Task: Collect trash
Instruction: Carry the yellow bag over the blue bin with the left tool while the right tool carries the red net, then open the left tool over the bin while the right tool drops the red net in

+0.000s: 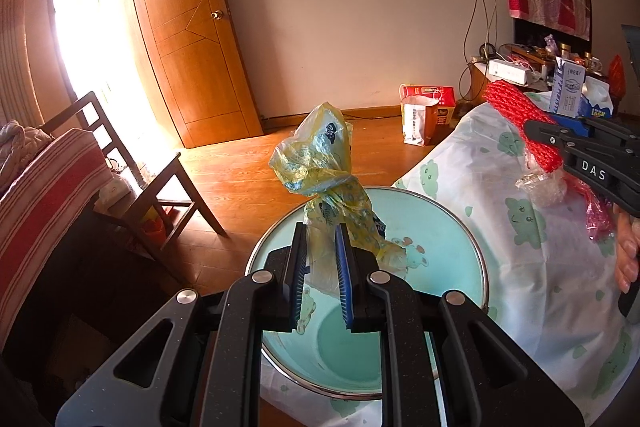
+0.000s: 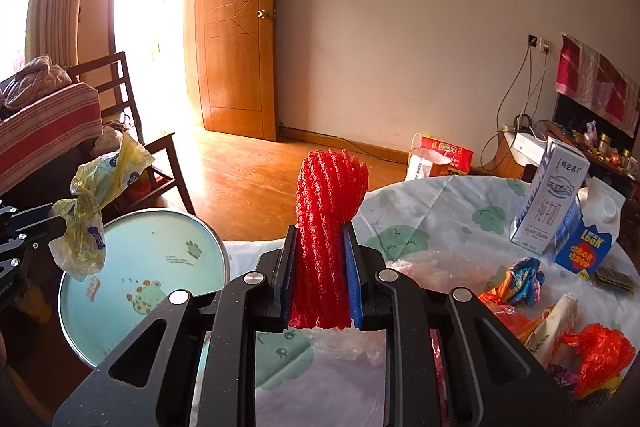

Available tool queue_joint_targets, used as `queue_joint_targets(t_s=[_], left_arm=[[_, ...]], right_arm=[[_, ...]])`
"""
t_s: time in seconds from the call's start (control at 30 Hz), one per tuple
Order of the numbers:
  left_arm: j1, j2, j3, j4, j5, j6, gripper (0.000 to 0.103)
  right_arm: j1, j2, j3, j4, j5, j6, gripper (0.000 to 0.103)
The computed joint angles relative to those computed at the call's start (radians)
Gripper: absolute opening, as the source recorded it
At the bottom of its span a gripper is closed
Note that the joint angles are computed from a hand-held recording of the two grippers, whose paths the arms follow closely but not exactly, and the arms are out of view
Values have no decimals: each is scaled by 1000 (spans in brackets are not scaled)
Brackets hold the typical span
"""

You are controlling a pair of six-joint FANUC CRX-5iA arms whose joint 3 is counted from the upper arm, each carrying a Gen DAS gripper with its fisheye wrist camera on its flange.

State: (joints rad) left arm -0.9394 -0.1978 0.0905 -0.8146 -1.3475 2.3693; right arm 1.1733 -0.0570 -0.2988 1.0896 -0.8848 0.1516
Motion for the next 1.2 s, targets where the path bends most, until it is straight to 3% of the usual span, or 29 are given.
queue_joint_targets(t_s=[0.33, 1.2], left_arm=[[8, 12, 13, 2, -45, 51, 14], [5, 16, -2, 9, -52, 68, 15]], right_arm=[[-14, 34, 20, -12, 104, 93, 22], [-5, 50, 50, -106, 176, 255, 22]])
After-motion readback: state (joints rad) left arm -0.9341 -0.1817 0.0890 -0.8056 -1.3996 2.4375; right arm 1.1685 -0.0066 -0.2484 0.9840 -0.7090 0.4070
